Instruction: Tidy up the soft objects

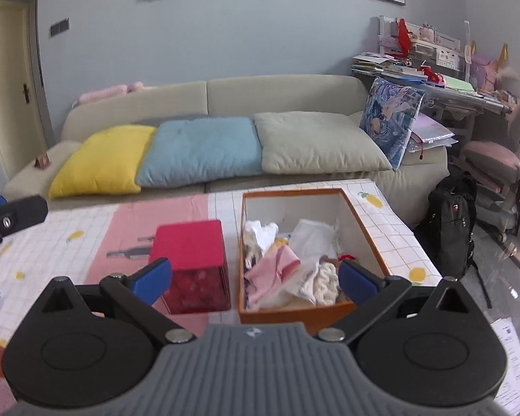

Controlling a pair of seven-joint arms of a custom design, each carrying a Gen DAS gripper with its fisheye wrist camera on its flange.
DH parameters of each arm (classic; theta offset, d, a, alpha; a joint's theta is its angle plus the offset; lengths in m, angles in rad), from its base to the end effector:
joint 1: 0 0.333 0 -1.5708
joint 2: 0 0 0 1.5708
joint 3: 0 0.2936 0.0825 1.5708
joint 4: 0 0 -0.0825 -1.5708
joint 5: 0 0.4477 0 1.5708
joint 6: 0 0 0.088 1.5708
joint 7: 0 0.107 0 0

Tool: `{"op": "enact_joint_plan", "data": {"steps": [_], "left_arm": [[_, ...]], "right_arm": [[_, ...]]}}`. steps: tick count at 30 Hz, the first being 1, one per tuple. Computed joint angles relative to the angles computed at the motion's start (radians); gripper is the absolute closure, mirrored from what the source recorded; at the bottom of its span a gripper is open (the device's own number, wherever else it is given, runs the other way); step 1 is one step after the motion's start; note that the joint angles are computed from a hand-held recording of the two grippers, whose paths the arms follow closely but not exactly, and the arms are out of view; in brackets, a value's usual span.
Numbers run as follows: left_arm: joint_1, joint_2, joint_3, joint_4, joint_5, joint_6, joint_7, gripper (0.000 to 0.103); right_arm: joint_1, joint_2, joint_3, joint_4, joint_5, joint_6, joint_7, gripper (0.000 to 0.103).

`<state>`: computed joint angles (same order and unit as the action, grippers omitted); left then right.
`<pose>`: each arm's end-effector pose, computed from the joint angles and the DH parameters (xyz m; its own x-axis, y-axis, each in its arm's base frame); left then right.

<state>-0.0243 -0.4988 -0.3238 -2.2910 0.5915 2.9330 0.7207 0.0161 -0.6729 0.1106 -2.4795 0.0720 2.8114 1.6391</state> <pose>0.4755 -0.2366 0.6169 -0.0994 -0.9938 0.0495 -0.3836 -0.0076 -0.9235 0.4703 0.0638 0.6046 0.0488 -0.9971 -0.0586 -0.5410 0.0230 -0.8407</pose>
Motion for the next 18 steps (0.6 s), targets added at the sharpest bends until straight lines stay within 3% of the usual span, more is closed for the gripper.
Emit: {"op": "enact_joint_plan", "data": {"steps": [3,7,18], "left_arm": [[-0.068,0.01,0.045,-0.005,-0.053,-0.048,0.071,0.011],[-0.091,0.038,0.051,0.042,-0.096,-0.184,0.114,0.011],[-0.114,0.053,0.057,0.059,-0.113,-0.272,0.141,0.009]], "right_arm": [[0.035,-0.008,-0.026,-0.014,0.01,-0.022,-0.043,0.003],[0.034,0.016,-0.028,0.01,0.028,-0.065,-0.042,0.003],[0.024,0.043,-0.028,0.032,0.032,-0.063,-0.002,0.003]]}}
